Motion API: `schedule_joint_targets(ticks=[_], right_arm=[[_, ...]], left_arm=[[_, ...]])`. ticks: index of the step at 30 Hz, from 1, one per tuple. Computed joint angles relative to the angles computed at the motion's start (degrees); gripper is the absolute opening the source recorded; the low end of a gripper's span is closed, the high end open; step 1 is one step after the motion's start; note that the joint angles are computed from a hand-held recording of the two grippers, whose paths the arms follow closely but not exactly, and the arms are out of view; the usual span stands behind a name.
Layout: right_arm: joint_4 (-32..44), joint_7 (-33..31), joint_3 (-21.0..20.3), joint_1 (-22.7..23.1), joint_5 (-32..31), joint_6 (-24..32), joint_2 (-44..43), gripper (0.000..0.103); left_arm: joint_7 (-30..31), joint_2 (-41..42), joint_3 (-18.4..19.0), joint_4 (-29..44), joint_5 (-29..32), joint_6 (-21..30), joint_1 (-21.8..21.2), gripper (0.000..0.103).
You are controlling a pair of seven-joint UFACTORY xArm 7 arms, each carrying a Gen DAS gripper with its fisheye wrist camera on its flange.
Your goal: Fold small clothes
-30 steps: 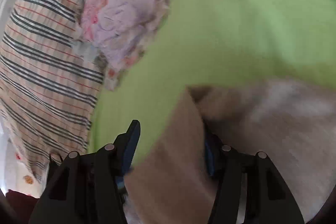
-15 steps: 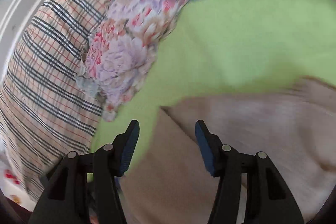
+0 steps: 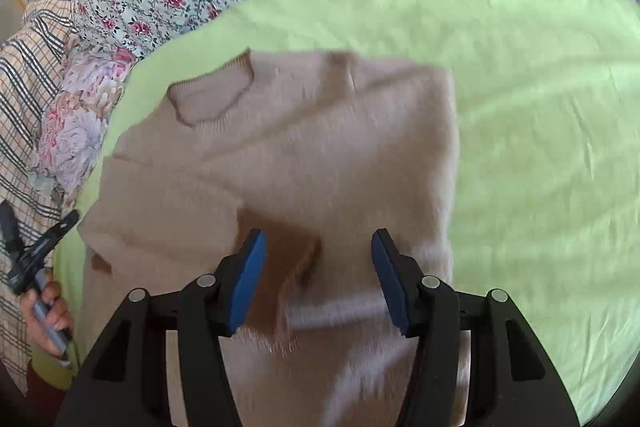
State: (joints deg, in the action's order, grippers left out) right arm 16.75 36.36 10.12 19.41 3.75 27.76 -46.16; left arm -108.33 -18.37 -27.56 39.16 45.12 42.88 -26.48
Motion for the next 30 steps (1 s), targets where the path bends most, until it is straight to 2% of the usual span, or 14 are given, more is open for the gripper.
schedule_joint_targets(ticks=[4, 5, 6, 8, 11, 15, 17, 21, 25, 30], right_arm=[[2.28, -1.50, -0.26, 2.49, 0.97, -4.11, 6.16, 0.053], [4.07, -2.07, -0.34, 3.00, 1.17, -3.53, 9.28, 0.034], [6.02, -1.50, 0.76, 2.28, 0.52, -1.85, 11.46, 0.004], [6.37, 1.19, 4.02, -0.44, -2.64, -2.39, 9.24, 0.003], [5.47, 3.75, 4.96, -2.02, -4.51, -1.16, 4.91, 0.003], [6.83, 6.56, 7.48, -5.17, -8.42, 3.30, 10.18, 0.003], [5.78, 8.40, 6.50, -4.08, -7.77, 2.64, 9.20, 0.004], [3.65, 10.96, 5.84, -0.37, -6.23, 5.11, 0.90, 0.006], [1.44, 11.29, 6.63, 5.31, -4.15, 12.22, -9.08, 0.007], [0.01, 15.96, 12.11, 13.74, -0.73, 23.05, -20.92, 0.010]], left_arm=[[2.48, 4.71, 0.45, 2.62, -1.31, 2.43, -1.09, 0.039], [3.04, 5.77, 0.80, 3.21, -1.55, 2.69, -1.63, 0.039], [3.77, 6.80, 1.14, 3.96, -1.96, 3.51, -2.22, 0.039], [4.97, 8.10, 1.68, 5.26, -2.31, 5.63, -3.58, 0.039], [6.29, 8.70, 2.66, 5.93, -2.44, 6.99, -5.22, 0.041], [6.66, 10.10, 3.61, 6.76, -2.66, 7.85, -6.41, 0.041], [7.27, 9.21, 3.92, 6.62, -3.69, 8.06, -7.23, 0.041], [7.91, 5.09, 2.51, 4.96, -7.60, 9.15, -9.17, 0.045], [6.55, 1.30, -1.18, 2.72, -12.86, 9.21, -12.00, 0.045], [2.14, 0.21, -7.09, 3.14, -17.59, 11.86, -16.41, 0.048]])
